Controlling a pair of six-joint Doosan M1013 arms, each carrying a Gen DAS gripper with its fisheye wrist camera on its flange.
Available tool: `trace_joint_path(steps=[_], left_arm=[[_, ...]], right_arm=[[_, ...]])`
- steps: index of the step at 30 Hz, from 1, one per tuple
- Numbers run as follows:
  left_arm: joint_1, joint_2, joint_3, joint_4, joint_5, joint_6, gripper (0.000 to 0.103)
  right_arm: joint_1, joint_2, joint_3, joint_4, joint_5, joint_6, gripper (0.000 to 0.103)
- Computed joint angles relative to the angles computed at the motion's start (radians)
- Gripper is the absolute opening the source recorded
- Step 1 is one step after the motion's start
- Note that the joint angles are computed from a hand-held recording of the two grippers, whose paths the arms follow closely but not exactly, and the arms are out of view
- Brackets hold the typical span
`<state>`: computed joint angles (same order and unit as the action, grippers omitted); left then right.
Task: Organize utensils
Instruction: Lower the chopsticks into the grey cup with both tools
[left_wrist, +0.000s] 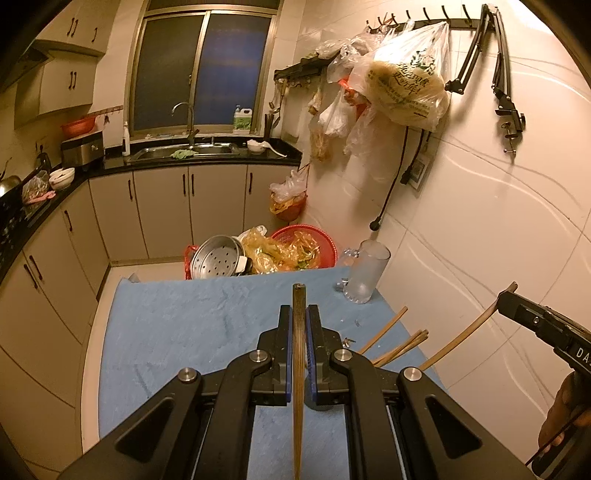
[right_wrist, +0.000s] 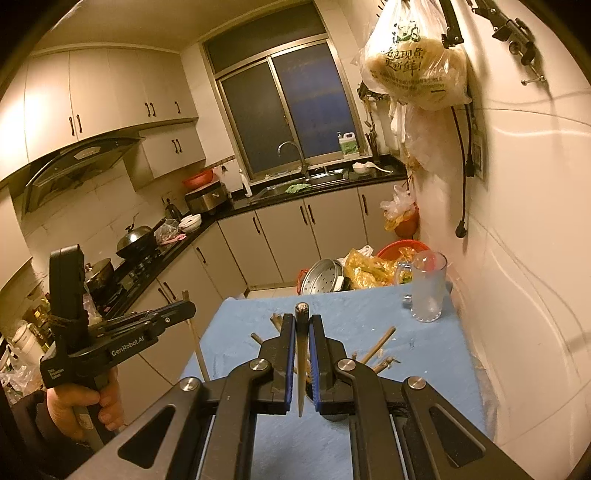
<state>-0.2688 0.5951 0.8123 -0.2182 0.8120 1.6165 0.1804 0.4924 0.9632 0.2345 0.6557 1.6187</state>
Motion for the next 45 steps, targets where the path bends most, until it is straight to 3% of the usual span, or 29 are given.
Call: trace_joint_path(steps=[29,45], left_arm=[[-0.036,0.200,-0.354,0.001,0.159,-0.021,0.007],[-0.047,0.267,-0.452,0.030,0.156,-0.073,0.007]], right_arm=[[-0.020,0.060,-0.095,-0.102,0.023,0.077,0.008],[-0.027,0.094,-0.135,-0.103,0.045,0.091,0.008]])
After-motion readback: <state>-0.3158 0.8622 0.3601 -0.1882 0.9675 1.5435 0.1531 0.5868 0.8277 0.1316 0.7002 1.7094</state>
